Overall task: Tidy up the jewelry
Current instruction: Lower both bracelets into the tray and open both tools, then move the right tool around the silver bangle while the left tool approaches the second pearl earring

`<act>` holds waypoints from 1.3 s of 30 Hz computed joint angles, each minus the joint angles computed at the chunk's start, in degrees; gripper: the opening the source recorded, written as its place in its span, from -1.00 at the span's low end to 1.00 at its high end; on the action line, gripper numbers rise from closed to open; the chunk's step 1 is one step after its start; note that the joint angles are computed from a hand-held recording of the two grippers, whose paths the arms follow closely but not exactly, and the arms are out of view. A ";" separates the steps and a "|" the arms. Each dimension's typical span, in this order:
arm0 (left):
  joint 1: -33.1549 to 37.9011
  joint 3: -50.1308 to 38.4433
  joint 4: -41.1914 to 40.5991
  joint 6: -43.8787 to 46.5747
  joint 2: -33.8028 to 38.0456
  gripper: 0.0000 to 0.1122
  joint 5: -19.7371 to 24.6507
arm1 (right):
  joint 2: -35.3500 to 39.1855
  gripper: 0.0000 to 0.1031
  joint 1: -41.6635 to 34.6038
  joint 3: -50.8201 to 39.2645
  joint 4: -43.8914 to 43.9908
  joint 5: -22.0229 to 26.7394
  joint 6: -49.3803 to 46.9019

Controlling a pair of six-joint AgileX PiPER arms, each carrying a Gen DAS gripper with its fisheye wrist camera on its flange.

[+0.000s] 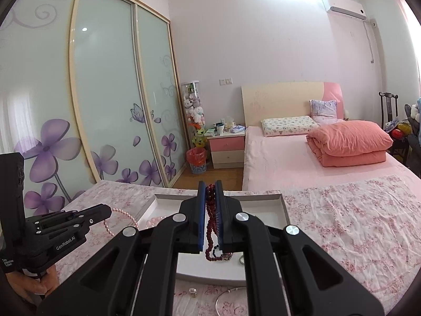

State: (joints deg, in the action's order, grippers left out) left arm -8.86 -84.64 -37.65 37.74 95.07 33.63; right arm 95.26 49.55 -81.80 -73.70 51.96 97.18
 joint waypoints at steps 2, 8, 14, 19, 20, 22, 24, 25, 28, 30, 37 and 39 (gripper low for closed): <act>-0.78 -2.40 2.29 -2.35 2.58 -0.88 -0.37 | 0.94 -0.84 -1.56 -0.49 1.06 -1.70 -0.51; -2.32 -9.73 6.00 -7.24 9.50 -0.88 1.56 | 4.15 -0.84 -6.71 -2.37 5.50 -6.95 -3.01; -3.93 -15.19 9.10 -10.45 14.72 -0.88 2.86 | 6.82 -0.84 -10.15 -4.08 10.20 -11.05 -6.02; -4.19 -19.20 10.43 -12.10 18.59 -0.86 4.80 | 7.66 -0.57 -11.57 -4.10 13.54 -11.34 -8.38; -4.00 -20.05 10.43 -12.51 19.27 -0.84 5.33 | 7.34 -0.39 -11.56 -3.42 13.31 -11.21 -7.41; -3.45 -21.02 9.97 -12.94 20.09 -0.81 6.22 | 6.68 0.06 -11.14 -1.84 10.94 -10.83 -4.45; -2.74 -20.83 9.30 -12.68 20.15 -0.78 6.20 | 6.22 0.06 -10.85 -1.01 10.75 -10.34 -4.57; -2.58 -20.26 9.29 -12.67 19.91 -0.76 5.86 | 5.93 0.06 -10.70 -0.52 10.53 -10.07 -4.28; -1.55 -19.59 8.81 -12.68 19.52 -0.74 6.00 | 5.18 0.06 -10.62 0.66 10.58 -10.16 -3.76; -0.90 -18.51 8.54 -12.57 18.79 -0.70 5.79 | 5.10 0.06 -10.49 0.70 10.74 -10.08 -3.86; 0.89 -11.98 5.73 -8.95 14.16 -0.59 4.85 | 2.67 0.06 -7.25 3.46 10.87 -7.58 -3.66; 1.46 -8.91 4.22 -6.96 12.16 -0.52 4.37 | 1.70 0.06 -5.95 4.89 11.34 -6.61 -3.48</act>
State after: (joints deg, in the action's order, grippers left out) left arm -7.40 -93.55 -33.43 30.78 107.23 38.00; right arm 96.95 43.60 -76.91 -62.36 45.36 93.70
